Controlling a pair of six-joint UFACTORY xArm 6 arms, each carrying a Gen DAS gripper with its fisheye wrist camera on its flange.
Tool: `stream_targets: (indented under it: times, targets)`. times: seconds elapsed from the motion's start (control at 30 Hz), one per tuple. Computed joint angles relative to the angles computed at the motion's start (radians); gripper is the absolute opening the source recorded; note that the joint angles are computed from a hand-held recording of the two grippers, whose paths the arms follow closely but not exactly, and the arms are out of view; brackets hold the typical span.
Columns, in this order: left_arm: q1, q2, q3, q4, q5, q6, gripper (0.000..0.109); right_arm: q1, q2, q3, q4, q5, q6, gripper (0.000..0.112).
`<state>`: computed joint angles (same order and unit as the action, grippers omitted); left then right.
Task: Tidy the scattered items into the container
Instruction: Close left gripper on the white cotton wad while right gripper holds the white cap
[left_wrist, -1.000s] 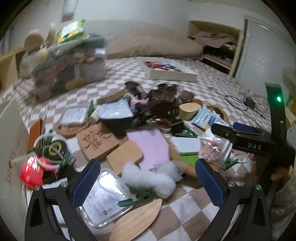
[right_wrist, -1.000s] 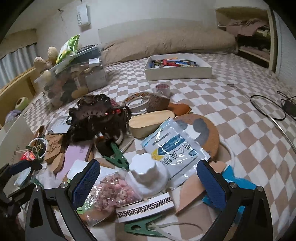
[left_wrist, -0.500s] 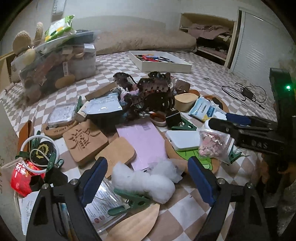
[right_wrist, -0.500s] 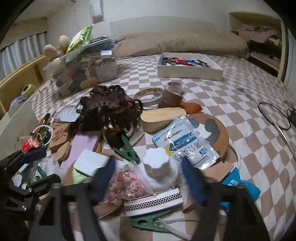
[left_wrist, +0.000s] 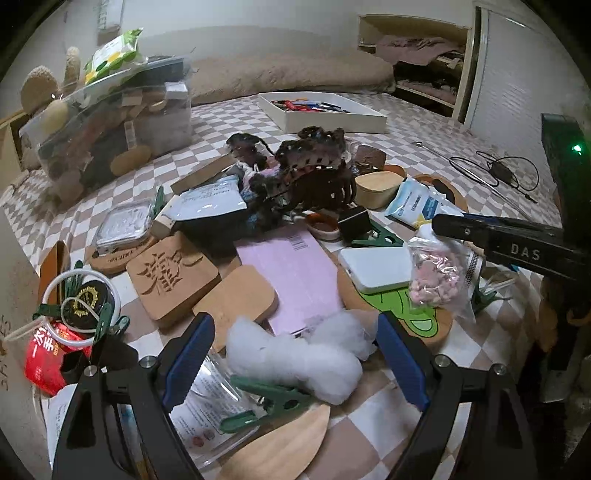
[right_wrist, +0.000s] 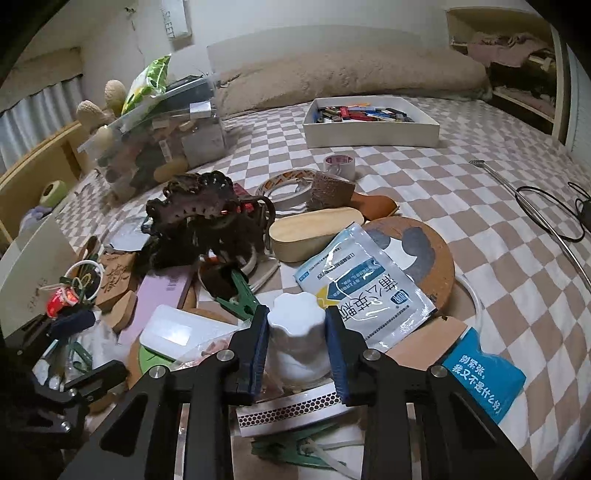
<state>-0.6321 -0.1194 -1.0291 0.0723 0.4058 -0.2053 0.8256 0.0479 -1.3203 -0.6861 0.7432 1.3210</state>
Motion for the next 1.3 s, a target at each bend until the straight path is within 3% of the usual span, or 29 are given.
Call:
stream_targets:
  times: [0.13,0.2,0.37,0.5,0.73,1.0,1.13,1.3]
  targets:
    - [-0.002,-0.002,-0.001,-0.078,0.019,0.062,0.089,-0.004,-0.015,0.019,0.002,-0.059,0.005,0.031]
    - [-0.005,-0.004,-0.009,-0.125,0.055,0.107,0.083,-0.005,-0.020,0.023,0.003,-0.079,0.004,0.031]
    - [-0.008,-0.012,-0.014,-0.098,0.108,0.107,0.073,-0.002,-0.025,0.021,-0.002,-0.109,-0.003,0.031]
    - [-0.004,-0.018,-0.019,-0.131,0.140,0.138,0.073,-0.008,-0.030,0.030,0.004,-0.127,0.003,0.031]
    - [-0.020,-0.008,-0.023,-0.098,0.148,0.150,0.088,-0.035,-0.070,0.084,0.031,-0.229,0.040,0.031]
    - [-0.027,0.012,-0.033,-0.024,0.149,0.102,0.088,-0.040,-0.086,0.098,0.022,-0.271,0.057,0.031]
    - [-0.016,0.016,-0.042,0.000,0.161,0.066,0.071,-0.043,-0.092,0.105,0.018,-0.282,0.064,0.031]
    - [-0.011,0.010,-0.039,-0.024,0.156,0.064,0.070,-0.046,-0.091,0.105,0.019,-0.286,0.064,0.031]
